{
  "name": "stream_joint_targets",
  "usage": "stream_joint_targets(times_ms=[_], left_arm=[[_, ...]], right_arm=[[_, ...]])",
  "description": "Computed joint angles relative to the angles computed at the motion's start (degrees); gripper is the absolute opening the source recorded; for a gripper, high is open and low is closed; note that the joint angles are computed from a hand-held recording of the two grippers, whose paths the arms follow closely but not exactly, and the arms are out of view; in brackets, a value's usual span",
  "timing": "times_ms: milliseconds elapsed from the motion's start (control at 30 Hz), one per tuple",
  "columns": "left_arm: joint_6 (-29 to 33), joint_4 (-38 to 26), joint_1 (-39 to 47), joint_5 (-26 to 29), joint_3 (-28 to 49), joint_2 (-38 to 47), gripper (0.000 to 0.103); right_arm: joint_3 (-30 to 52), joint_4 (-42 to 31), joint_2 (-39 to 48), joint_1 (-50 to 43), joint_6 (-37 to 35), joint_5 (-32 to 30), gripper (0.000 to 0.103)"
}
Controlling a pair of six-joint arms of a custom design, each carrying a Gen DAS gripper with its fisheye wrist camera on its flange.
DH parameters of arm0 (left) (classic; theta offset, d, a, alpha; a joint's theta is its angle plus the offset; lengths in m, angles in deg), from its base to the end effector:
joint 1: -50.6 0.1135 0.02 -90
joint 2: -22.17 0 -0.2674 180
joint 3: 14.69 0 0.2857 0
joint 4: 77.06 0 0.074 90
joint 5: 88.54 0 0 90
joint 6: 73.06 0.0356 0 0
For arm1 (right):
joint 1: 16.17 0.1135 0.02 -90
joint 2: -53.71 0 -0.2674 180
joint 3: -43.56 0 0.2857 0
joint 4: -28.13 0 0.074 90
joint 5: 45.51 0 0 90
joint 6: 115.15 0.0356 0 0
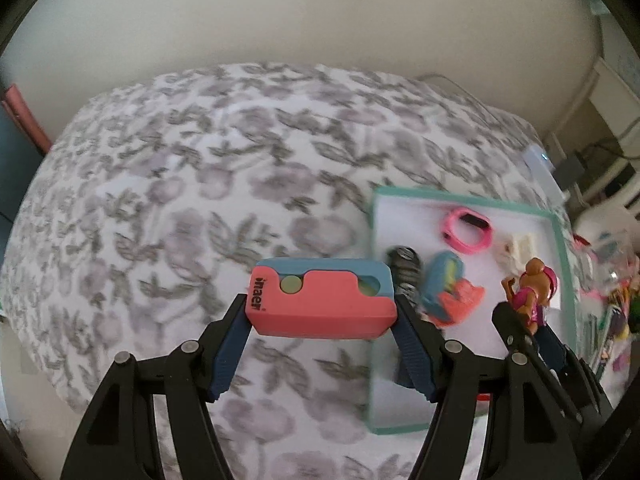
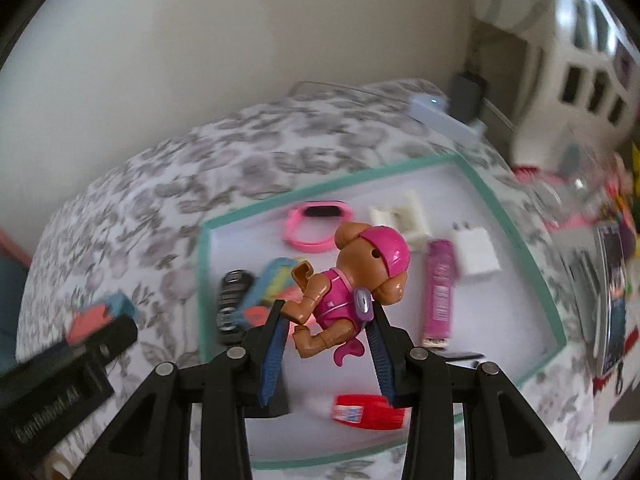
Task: Organize rigid objects
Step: 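Carry the doll and eraser into the tray and open both tools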
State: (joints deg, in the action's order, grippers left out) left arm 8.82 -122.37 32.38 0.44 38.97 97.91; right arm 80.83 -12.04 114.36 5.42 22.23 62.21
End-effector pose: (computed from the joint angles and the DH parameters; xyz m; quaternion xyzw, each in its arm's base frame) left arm 0.2481 -0.0810 0.1641 0.0846 0.9769 -0.0362 0.1929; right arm 0.1893 0.0632 0.1366 0.2490 0.9297 0.0044 0.2712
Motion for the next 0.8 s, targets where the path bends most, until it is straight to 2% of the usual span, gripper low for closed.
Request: stream_joint_targets(times_ms=[200,400,633,800], left_arm=[[-2.80,2.31,-6.38,1.82,-0.92,2.39,0.071],[-4.24,5.57,-9.60,4.94,-0.48,4.54,0.071],[-4.62,8.77,-10.00,8.23,0.18,8.62,0.071],[-4.18,9.52,-9.28,9.05,-0.34,7.72,0.071]], right_arm=[[-4.52,0.26,-4.70,-9.04,-2.21,-5.03,0.042],[-6.43,-0.48,-6.63,-14.01,-4.10,-5.53,0.042],[-7.25,-0.21,-6.97,-17.18,-5.44,-6.90,0.042],[-7.14,0.40,-6.08,-16.32,-5.45,-7.13,0.043]])
